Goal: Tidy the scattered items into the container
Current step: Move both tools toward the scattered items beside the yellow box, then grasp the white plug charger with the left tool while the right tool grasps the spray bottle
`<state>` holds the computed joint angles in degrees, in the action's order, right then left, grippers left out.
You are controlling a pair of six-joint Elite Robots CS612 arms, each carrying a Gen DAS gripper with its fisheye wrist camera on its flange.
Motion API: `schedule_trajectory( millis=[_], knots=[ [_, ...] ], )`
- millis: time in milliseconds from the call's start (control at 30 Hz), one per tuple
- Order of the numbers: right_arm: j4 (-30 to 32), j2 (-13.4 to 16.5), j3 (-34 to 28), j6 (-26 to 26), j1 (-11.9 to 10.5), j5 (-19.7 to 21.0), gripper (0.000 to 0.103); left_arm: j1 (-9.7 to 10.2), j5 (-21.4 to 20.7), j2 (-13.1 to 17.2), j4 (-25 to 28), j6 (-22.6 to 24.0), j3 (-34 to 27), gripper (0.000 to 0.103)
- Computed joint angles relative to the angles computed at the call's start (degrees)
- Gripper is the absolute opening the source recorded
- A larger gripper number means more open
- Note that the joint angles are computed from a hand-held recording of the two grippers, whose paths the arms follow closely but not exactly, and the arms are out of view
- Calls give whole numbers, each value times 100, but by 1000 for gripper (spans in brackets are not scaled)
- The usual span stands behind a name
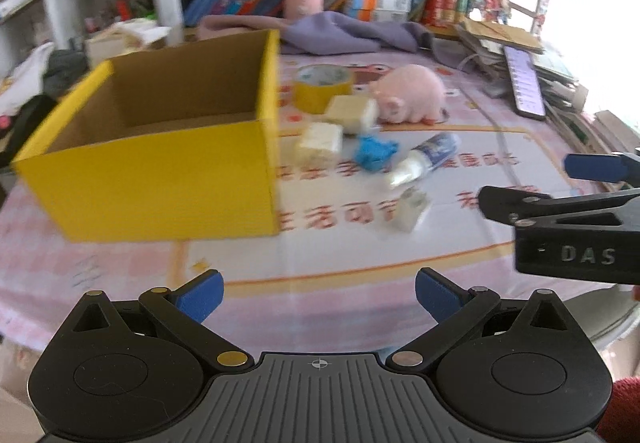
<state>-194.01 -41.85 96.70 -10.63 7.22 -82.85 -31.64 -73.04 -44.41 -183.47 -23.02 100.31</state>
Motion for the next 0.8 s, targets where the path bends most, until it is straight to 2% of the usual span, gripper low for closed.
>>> schedule_trajectory(
  millis=[100,300,367,600,800],
  knots=[
    [235,55,-168,-169,-85,24,93,-1,-223,150,68,85,-268,101],
    [783,174,-520,-594,-261,226,87,-21,-443,445,292,42,-795,90],
    [974,217,-646,-752,-313,335,85,-35,-404,534,390,-27,-960,88],
    [1717,415,-1146,-1309,-440,723,85,-52,-248,768,836,-278,-1403,70],
    [2165,557,-1482,-1713,-482,1007,86,-66,-122,892,1073,-394,-1628,64]
  ],
)
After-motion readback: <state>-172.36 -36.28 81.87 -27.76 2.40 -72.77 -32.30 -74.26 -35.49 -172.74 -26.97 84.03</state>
